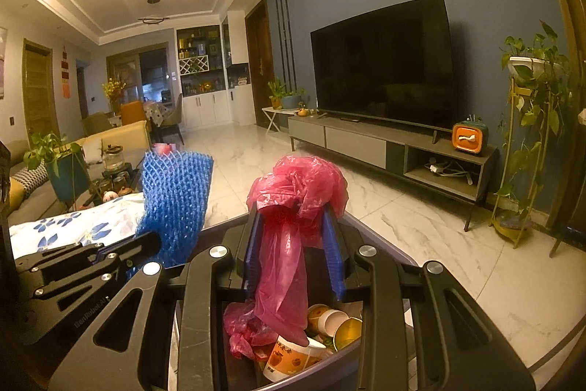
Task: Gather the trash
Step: 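Lift and carry the blue mesh and pink bag over the grey bin, then open both tools to drop the mesh and bag into the bin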
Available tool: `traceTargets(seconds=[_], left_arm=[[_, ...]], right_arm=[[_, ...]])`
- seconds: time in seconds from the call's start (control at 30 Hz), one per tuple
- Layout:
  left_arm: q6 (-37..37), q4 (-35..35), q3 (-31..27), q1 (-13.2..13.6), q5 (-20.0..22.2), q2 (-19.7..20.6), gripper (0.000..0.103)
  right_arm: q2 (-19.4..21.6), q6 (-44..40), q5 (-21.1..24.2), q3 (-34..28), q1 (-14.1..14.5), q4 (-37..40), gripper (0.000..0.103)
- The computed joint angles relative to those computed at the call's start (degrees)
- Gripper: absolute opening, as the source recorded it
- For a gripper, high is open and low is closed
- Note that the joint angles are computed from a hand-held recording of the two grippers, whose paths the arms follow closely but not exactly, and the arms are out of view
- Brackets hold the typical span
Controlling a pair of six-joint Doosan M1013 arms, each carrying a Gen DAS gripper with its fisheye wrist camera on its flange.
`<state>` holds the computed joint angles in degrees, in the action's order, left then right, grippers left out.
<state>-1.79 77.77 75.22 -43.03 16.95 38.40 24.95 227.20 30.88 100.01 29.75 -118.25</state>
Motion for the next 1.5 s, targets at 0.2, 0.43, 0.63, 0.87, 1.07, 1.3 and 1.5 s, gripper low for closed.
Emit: traceTargets(seconds=[0.2,0.43,0.63,0.87,1.07,1.3,1.5], left_arm=[[0.3,-0.3,-0.4,0.2,-1.8,0.4,0.003],[2.2,-2.4,-1.1,0.5,-3.7,1.0,0.003],[5.5,-5.0,-1.3,0.6,-5.3,1.2,0.004],[5.2,-5.6,-1.0,0.9,-6.0,1.2,0.042],[-5.5,2.7,0.6,0.9,-4.0,0.3,0.069],[-12.7,8.2,4.5,-0.3,5.6,-2.2,0.089],[-13.2,8.1,8.8,-2.1,16.2,-5.0,0.097]], right_arm=[[0.1,0.9,-0.5,-0.1,-0.3,-0.8,0.032],[0.3,2.7,-1.3,-0.4,-0.6,-2.3,0.033],[0.4,5.3,-1.8,-0.3,-1.0,-4.5,0.041],[0.2,8.7,-1.7,-0.1,-1.3,-6.6,0.05],[-0.1,7.6,-0.3,0.4,-0.9,-5.1,0.066],[-0.6,3.9,2.7,1.1,0.5,-2.2,0.089],[-0.9,0.2,4.3,2.0,2.3,0.2,0.098]])
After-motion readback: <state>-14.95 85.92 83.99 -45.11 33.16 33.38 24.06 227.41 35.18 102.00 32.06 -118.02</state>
